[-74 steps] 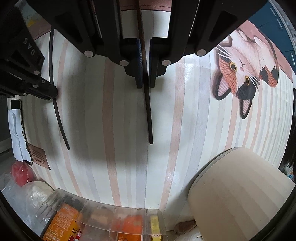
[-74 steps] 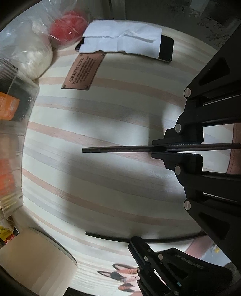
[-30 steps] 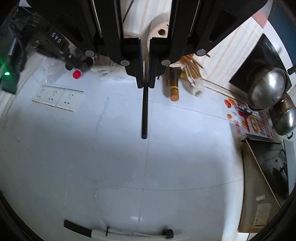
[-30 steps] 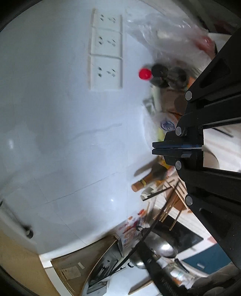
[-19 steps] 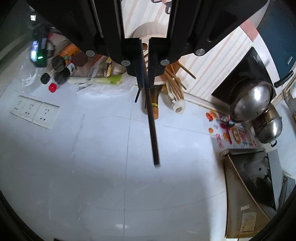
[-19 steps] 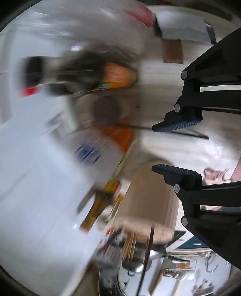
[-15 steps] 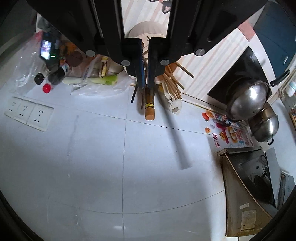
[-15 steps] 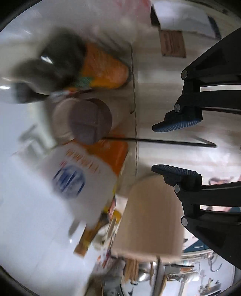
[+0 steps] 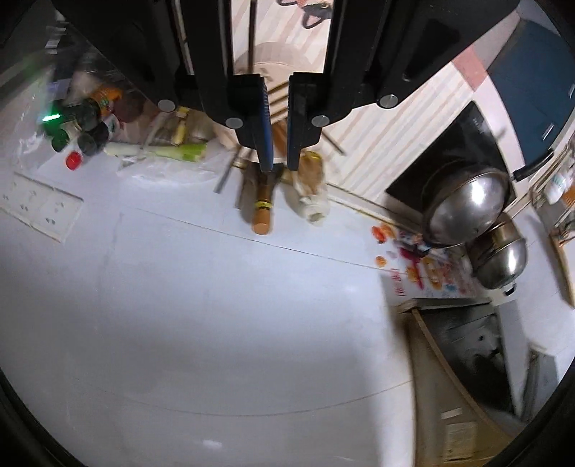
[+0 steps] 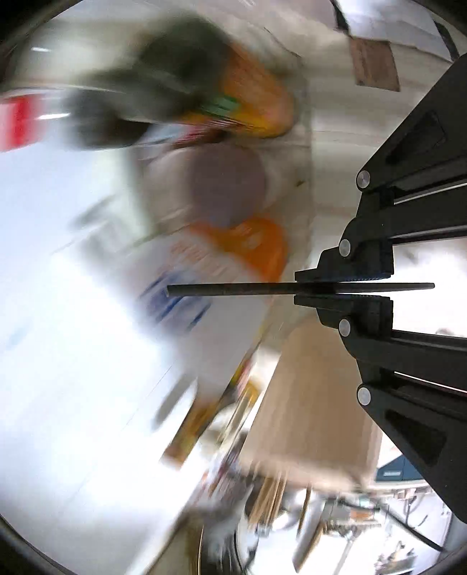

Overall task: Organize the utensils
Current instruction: 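Lower the left gripper's chopstick into the holder and open the left gripper, then lower the right gripper's chopstick into the holder, open it, and pull both tools back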

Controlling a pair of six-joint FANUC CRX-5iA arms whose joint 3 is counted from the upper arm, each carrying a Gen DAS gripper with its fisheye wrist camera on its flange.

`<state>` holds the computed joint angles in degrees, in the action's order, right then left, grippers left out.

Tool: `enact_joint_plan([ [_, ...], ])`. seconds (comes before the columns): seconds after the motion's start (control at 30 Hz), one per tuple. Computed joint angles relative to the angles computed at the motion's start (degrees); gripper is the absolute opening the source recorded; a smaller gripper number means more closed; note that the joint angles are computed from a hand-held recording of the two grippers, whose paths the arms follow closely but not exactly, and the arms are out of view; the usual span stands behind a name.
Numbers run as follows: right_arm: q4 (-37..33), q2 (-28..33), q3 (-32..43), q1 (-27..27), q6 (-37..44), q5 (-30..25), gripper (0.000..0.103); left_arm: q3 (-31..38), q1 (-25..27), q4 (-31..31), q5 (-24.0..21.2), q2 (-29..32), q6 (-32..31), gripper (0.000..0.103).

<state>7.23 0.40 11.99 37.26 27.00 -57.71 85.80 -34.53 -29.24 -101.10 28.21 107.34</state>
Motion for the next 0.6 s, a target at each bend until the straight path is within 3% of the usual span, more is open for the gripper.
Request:
enact_joint_plan([
  [0.03, 2.00, -0.70, 0.20, 0.50, -0.32, 1.14, 0.005, 0.18, 0.20, -0.54, -0.48, -0.11, 0.00, 0.016],
  [0.07, 4.26, -1.31, 1.19, 1.04, -0.15, 2.59, 0.005, 1.03, 0.30, -1.51, -1.45, 0.08, -0.10, 0.040],
  [0.1, 5.93, -1.55, 2.07, 1.54, 0.08, 3.06, 0.005, 0.93, 0.43, -2.61, -1.95, -0.24, 0.03, 0.077],
  [0.13, 8.58, -1.49, 3.47, 2.16, 0.54, 4.28, 0.005, -1.36, 0.41, -3.75, -1.05, -1.71, 0.93, 0.089],
  [0.2, 11.62, -0.88, 6.10, 2.96, 2.22, 5.77, 0.005, -6.30, 0.39, -5.62, 1.20, -4.85, 2.62, 0.093],
  [0.37, 14.84, 5.35, 16.51, 3.84, 8.01, 8.05, 0.005, -8.51, 2.19, -6.71, 0.34, -6.33, 4.73, 0.093],
  [0.53, 16.82, 13.98, 27.84, 5.09, 12.84, 6.26, 0.005, -6.97, 3.77, -7.56, -0.48, -4.80, 4.84, 0.093],
  [0.6, 17.00, 17.71, 32.21, 5.72, 15.82, 4.54, 0.005, -5.37, 4.85, -7.21, -1.59, -3.35, 4.78, 0.098],
])
